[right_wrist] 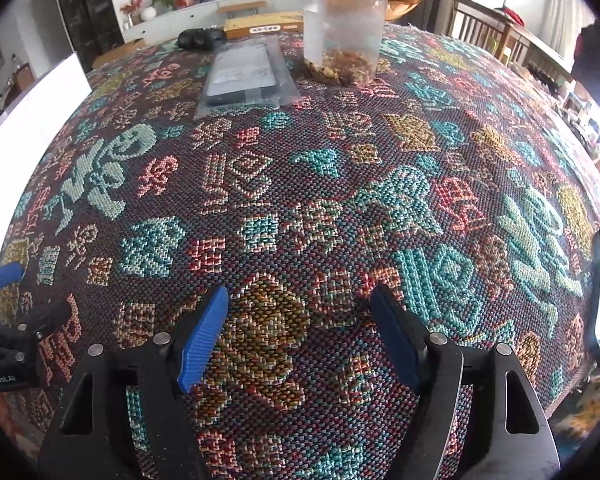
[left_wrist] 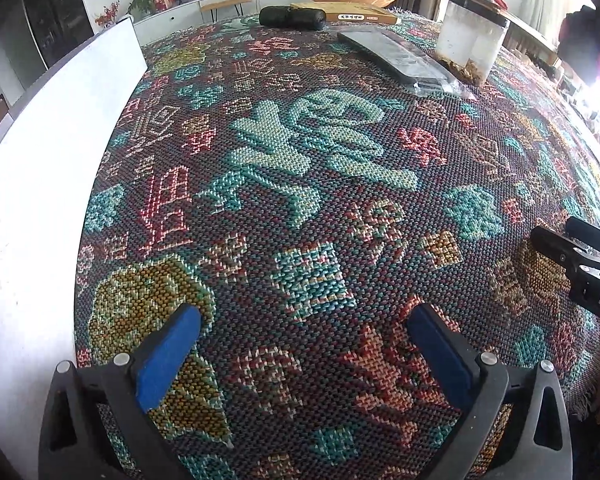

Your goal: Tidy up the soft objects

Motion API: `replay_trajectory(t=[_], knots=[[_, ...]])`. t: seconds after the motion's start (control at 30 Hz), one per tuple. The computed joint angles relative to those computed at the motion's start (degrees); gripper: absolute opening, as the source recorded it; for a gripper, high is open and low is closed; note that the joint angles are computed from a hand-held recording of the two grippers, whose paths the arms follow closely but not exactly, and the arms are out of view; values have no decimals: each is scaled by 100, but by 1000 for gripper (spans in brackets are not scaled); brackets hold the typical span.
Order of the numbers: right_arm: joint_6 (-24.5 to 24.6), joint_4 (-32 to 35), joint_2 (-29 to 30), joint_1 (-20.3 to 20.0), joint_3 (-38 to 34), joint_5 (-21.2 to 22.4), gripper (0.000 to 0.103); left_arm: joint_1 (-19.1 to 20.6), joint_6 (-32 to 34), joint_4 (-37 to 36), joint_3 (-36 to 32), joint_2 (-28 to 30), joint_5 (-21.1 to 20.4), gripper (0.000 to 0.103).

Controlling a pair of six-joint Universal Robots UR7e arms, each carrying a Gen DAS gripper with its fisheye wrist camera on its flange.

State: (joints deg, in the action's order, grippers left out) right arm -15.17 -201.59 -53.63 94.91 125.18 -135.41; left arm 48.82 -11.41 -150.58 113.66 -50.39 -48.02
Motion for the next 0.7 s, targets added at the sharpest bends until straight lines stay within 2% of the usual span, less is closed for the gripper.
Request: replay_trajectory(t=[0.2,0.7], knots=[[-39,-158,27,33,68,-30,77,-17,249,-698,312,-23,89,103],[-48,-204,31,58,100,-69,77,-63,295,-921,413,-21,132,103]])
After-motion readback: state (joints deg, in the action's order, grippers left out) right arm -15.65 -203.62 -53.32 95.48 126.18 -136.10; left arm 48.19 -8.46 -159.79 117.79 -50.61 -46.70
